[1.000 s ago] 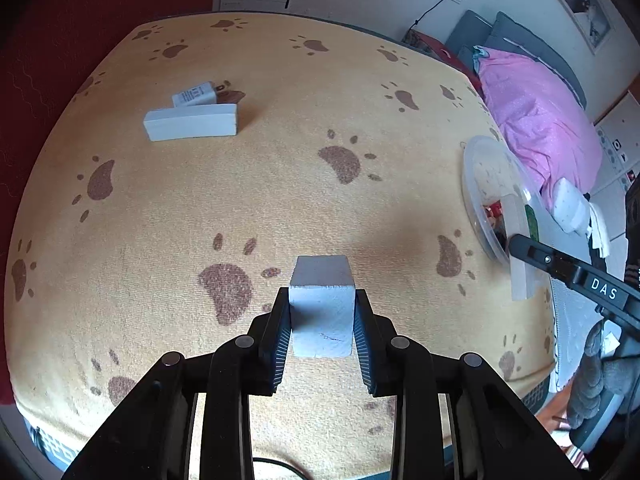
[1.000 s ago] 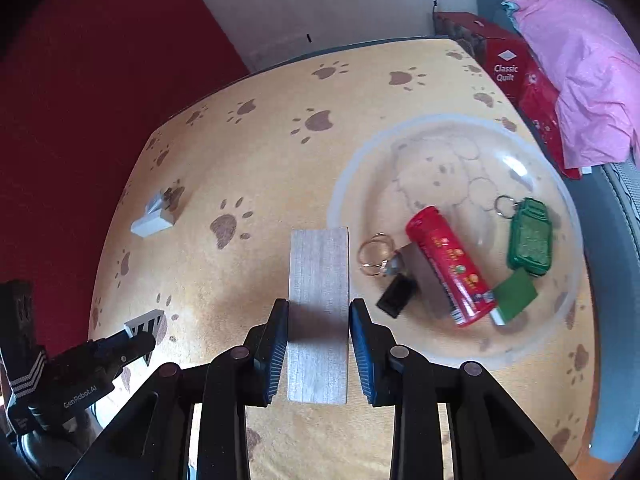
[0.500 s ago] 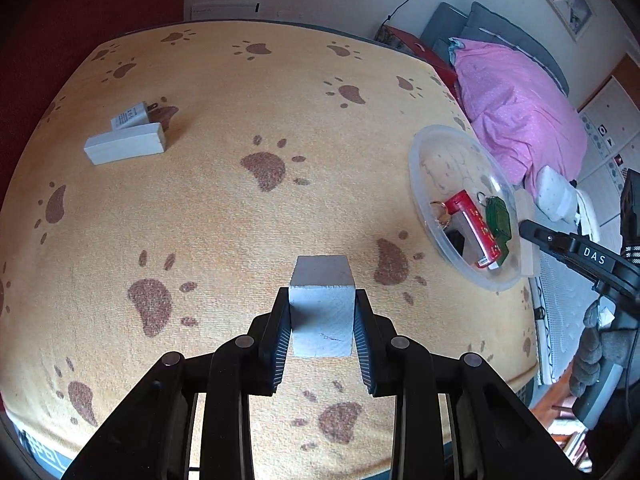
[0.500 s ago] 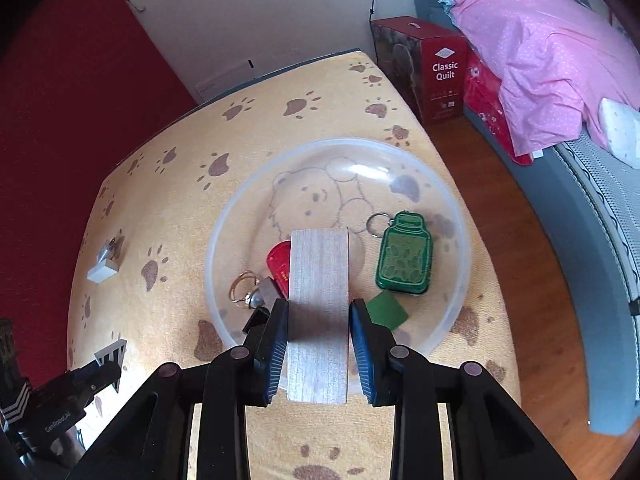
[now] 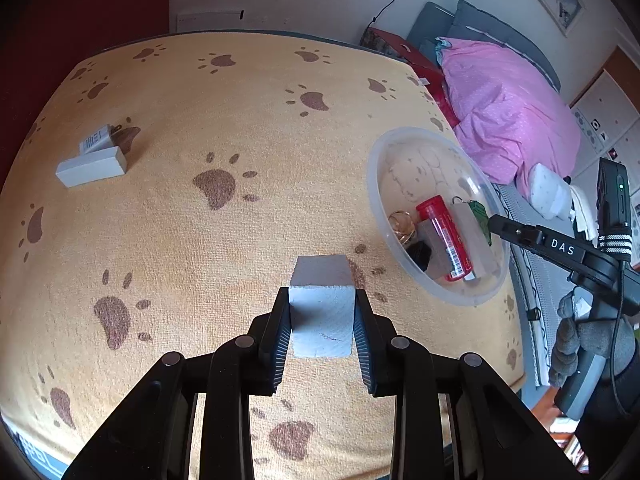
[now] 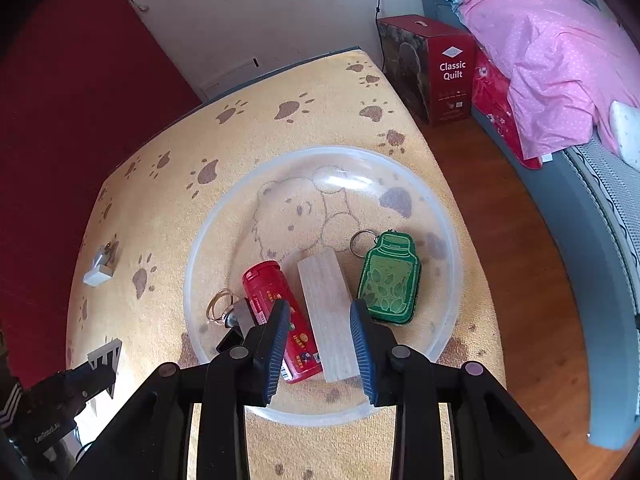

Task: Organize rigid objects
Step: 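Release the wooden block into the bowl while the left gripper releases the white block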

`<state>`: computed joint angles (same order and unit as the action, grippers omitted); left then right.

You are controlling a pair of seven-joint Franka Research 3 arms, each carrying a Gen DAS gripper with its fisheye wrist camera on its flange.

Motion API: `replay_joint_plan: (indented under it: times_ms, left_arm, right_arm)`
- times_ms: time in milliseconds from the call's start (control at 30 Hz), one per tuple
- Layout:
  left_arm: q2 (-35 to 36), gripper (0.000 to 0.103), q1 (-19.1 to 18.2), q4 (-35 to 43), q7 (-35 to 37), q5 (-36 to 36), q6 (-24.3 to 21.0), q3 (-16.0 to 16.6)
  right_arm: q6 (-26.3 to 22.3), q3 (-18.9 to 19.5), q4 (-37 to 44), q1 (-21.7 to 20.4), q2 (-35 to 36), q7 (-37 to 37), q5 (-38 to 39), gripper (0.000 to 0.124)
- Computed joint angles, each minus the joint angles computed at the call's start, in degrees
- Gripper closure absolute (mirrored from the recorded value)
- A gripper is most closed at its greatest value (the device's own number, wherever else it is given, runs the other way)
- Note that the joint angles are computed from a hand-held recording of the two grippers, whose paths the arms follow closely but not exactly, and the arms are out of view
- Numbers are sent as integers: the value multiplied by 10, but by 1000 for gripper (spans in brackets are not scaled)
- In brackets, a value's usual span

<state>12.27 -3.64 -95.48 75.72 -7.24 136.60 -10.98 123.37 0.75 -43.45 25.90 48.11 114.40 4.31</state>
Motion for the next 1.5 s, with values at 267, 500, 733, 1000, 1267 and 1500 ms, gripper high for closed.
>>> replay_joint_plan:
  times_ms: [267,500,733,1000,1267,1500]
  left_arm:
    - [39,73,-9,58,6,10,-14,-8]
    - [95,73,-20,142,23,18,-40,-19]
    - [169,73,-40,251,34,37,-77,-25]
    - [266,73,-65,400,35,57,-132,-20]
    - [330,71,-80,502,33,67,-174,-13]
    - [262,71,-56,382,20,61,-139,-11]
  right_arm:
    - [63,6,-158,-12,-88,6,17,90]
    - [98,11,-234,-19,-134,8,28,90]
    - [115,15,-279,-25,-161,7,37,90]
    - [123,15,-311,-28,-181,13,39,90]
    - [118,20,-303,-28,-176,8,43,90]
    - [103,27,-264,-21,-154,-9,47,90]
